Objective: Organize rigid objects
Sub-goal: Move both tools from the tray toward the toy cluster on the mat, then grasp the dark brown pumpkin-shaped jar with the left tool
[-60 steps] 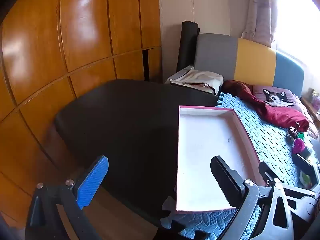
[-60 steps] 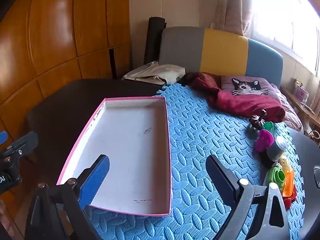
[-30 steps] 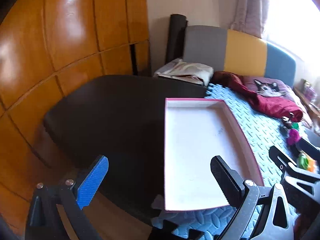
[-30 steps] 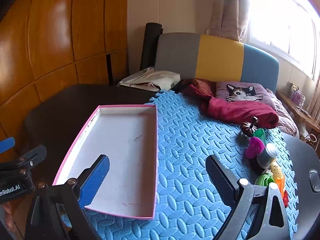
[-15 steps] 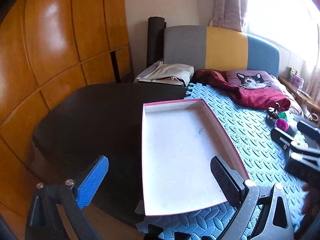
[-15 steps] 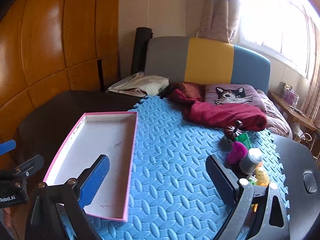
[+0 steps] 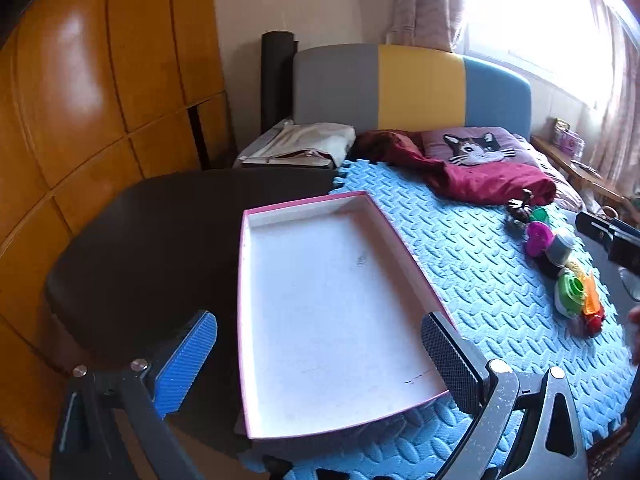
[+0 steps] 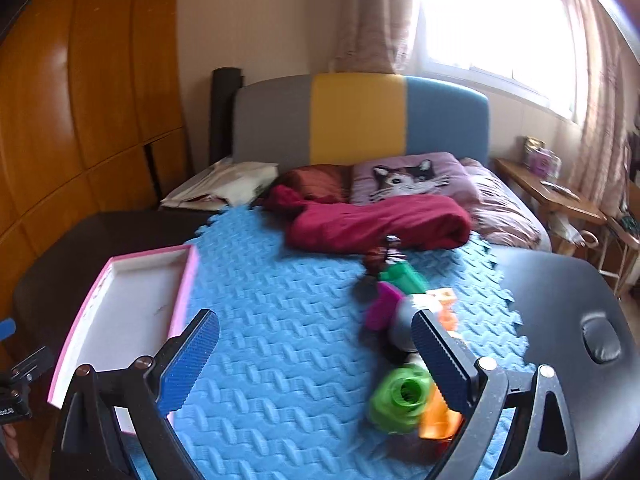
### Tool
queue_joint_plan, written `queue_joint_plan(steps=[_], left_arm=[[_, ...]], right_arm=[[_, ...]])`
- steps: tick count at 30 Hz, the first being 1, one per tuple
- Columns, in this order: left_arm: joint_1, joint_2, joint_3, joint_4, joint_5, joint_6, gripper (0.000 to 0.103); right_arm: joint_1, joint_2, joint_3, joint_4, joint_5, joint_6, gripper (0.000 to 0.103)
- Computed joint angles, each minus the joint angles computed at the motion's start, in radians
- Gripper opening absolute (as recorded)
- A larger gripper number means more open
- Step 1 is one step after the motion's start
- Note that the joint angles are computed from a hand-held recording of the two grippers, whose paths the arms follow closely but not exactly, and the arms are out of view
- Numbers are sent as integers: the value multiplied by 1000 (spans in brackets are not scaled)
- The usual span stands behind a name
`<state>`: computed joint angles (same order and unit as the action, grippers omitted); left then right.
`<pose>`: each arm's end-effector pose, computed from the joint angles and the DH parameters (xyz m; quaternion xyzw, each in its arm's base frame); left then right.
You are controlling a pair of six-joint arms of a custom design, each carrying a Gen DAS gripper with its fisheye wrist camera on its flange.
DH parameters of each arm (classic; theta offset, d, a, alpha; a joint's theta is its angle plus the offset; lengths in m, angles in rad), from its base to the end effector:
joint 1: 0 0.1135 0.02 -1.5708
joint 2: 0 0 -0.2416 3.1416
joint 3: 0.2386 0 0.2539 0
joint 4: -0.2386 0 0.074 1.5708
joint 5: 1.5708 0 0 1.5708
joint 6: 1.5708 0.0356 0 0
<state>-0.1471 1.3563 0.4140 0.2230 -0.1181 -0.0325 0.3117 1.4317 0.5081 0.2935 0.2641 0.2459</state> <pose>0.2424 -0.0317 0.1132 0.0277 0.9090 0.0166 0.4154 0.2605 0.0742 0.1283 0.0306 0.8851 0.0108 0.4642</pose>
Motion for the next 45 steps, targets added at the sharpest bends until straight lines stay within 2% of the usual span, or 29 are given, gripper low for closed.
queue_joint_plan(steps=[7,11,13,16,20,25,38,45], left_arm=[[-72,56,48,1,-20,-4,103],[-110,107,91,-9,-29,-14,103],[-129,131,112,-15,-31,-14,103],[-152,172,150,-31,-34,-11,103],[-168,250,233,-60,13,-25,103],[-195,347,368,-121,77,-35,103],[-320,620,748,-253,77,-59,102],[-392,841,1084,-317,55,-22,102]], right_arm=[[-254,-26,-34,25,-135,-48,99],[-401,46,-50,115,-228,-66,99],[-471,102,-56,162,-286,-46,99],[-549,152,-29,154,-383,8,99],[-591,162,-29,162,-461,50,99],[-638,189,-8,131,-525,105,99],[-701,239,25,102,-597,160,99],[-712,233,17,108,-619,164,99]])
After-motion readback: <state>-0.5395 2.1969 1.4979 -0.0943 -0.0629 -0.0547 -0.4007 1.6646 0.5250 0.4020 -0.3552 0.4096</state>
